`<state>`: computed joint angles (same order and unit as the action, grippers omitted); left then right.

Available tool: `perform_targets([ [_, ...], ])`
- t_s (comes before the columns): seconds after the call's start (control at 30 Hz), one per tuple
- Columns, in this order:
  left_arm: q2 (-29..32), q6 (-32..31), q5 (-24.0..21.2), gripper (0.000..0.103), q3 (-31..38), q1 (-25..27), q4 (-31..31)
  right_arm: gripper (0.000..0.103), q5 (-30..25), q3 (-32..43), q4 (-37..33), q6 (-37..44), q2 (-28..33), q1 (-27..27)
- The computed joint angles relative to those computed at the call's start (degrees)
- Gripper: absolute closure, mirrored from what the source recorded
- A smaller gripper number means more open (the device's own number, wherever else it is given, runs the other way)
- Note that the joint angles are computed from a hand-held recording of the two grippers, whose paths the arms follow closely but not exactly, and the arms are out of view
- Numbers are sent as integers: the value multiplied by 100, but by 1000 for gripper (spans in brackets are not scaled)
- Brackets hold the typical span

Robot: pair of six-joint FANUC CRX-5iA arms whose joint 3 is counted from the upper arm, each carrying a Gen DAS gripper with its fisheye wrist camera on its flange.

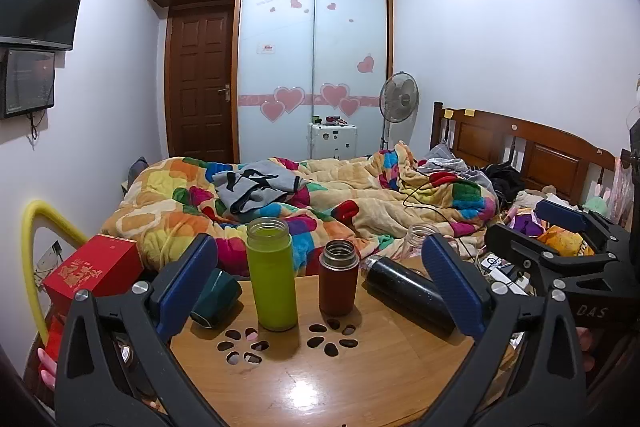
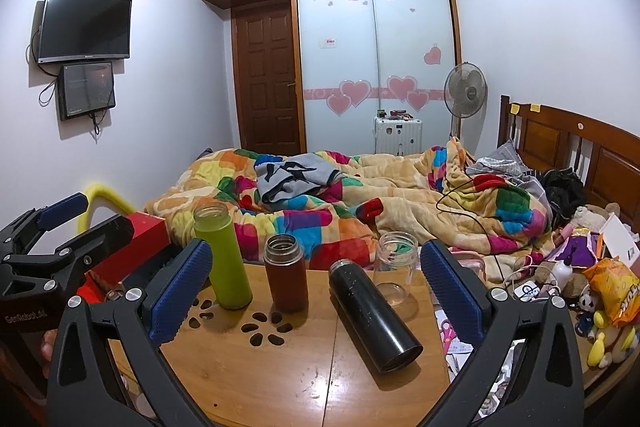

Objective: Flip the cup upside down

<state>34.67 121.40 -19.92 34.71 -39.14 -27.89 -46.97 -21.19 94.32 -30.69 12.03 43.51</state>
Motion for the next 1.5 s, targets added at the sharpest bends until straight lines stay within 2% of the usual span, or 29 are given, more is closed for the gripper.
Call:
perform_targets([
  [0.57,-5,233,-45,0,32,-76,-231,0,2,40,24,8,22,12],
  [1.23,-5,-71,-10,0,-6,-70,-25,0,-6,58,-2,9,42,23],
  [1.4,237,-99,-369,0,379,-75,-109,0,99,-19,72,-135,19,-69],
  [1.5,630,-617,-691,0,830,73,409,0,209,-71,58,-182,27,-148],
])
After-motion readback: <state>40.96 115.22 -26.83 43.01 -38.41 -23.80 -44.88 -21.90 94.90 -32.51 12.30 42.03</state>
